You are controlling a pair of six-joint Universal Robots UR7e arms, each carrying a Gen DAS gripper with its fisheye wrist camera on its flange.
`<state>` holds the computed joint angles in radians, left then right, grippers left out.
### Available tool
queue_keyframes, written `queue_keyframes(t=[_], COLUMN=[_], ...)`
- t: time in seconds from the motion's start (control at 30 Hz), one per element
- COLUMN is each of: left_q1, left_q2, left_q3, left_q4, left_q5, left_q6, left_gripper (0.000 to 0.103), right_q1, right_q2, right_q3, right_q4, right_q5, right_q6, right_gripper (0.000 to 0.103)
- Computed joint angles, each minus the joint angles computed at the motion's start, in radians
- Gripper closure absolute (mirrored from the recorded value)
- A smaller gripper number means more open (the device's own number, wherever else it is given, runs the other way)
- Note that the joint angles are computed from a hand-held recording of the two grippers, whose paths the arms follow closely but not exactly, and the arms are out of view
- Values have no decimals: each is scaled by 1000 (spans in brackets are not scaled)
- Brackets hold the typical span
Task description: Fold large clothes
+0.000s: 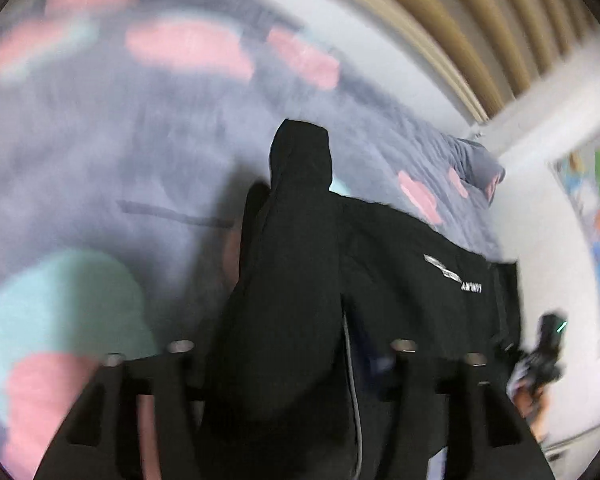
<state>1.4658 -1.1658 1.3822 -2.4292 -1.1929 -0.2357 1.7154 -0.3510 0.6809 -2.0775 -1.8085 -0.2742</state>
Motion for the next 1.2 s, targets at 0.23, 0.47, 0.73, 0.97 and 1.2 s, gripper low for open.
queue_keyframes(t=[0.23,0.47,0.73,0.97,1.2], left_q1=[149,139,-7,-180,-288], left_q2=[151,161,-20,-215,-416], left_q3=[-217,-234,54,237,460], left_q4=[222,223,-70,-31,-49], left_q5=[-318,-371,-208,-48,0], left_q6=[-83,-1,58,41,-42], left_gripper=[13,55,72,72,72], right_q1=[-74,-97,-29,27,51], right_q2=[55,100,-105,-285,-343], right_q3=[-79,-151,172,388,430], right_q4=[128,213,-22,-67,-28], right_q5=[145,226,186,183,141], right_q6=[16,7,-57,-79,-135], right_gripper=[14,28,63,63,63])
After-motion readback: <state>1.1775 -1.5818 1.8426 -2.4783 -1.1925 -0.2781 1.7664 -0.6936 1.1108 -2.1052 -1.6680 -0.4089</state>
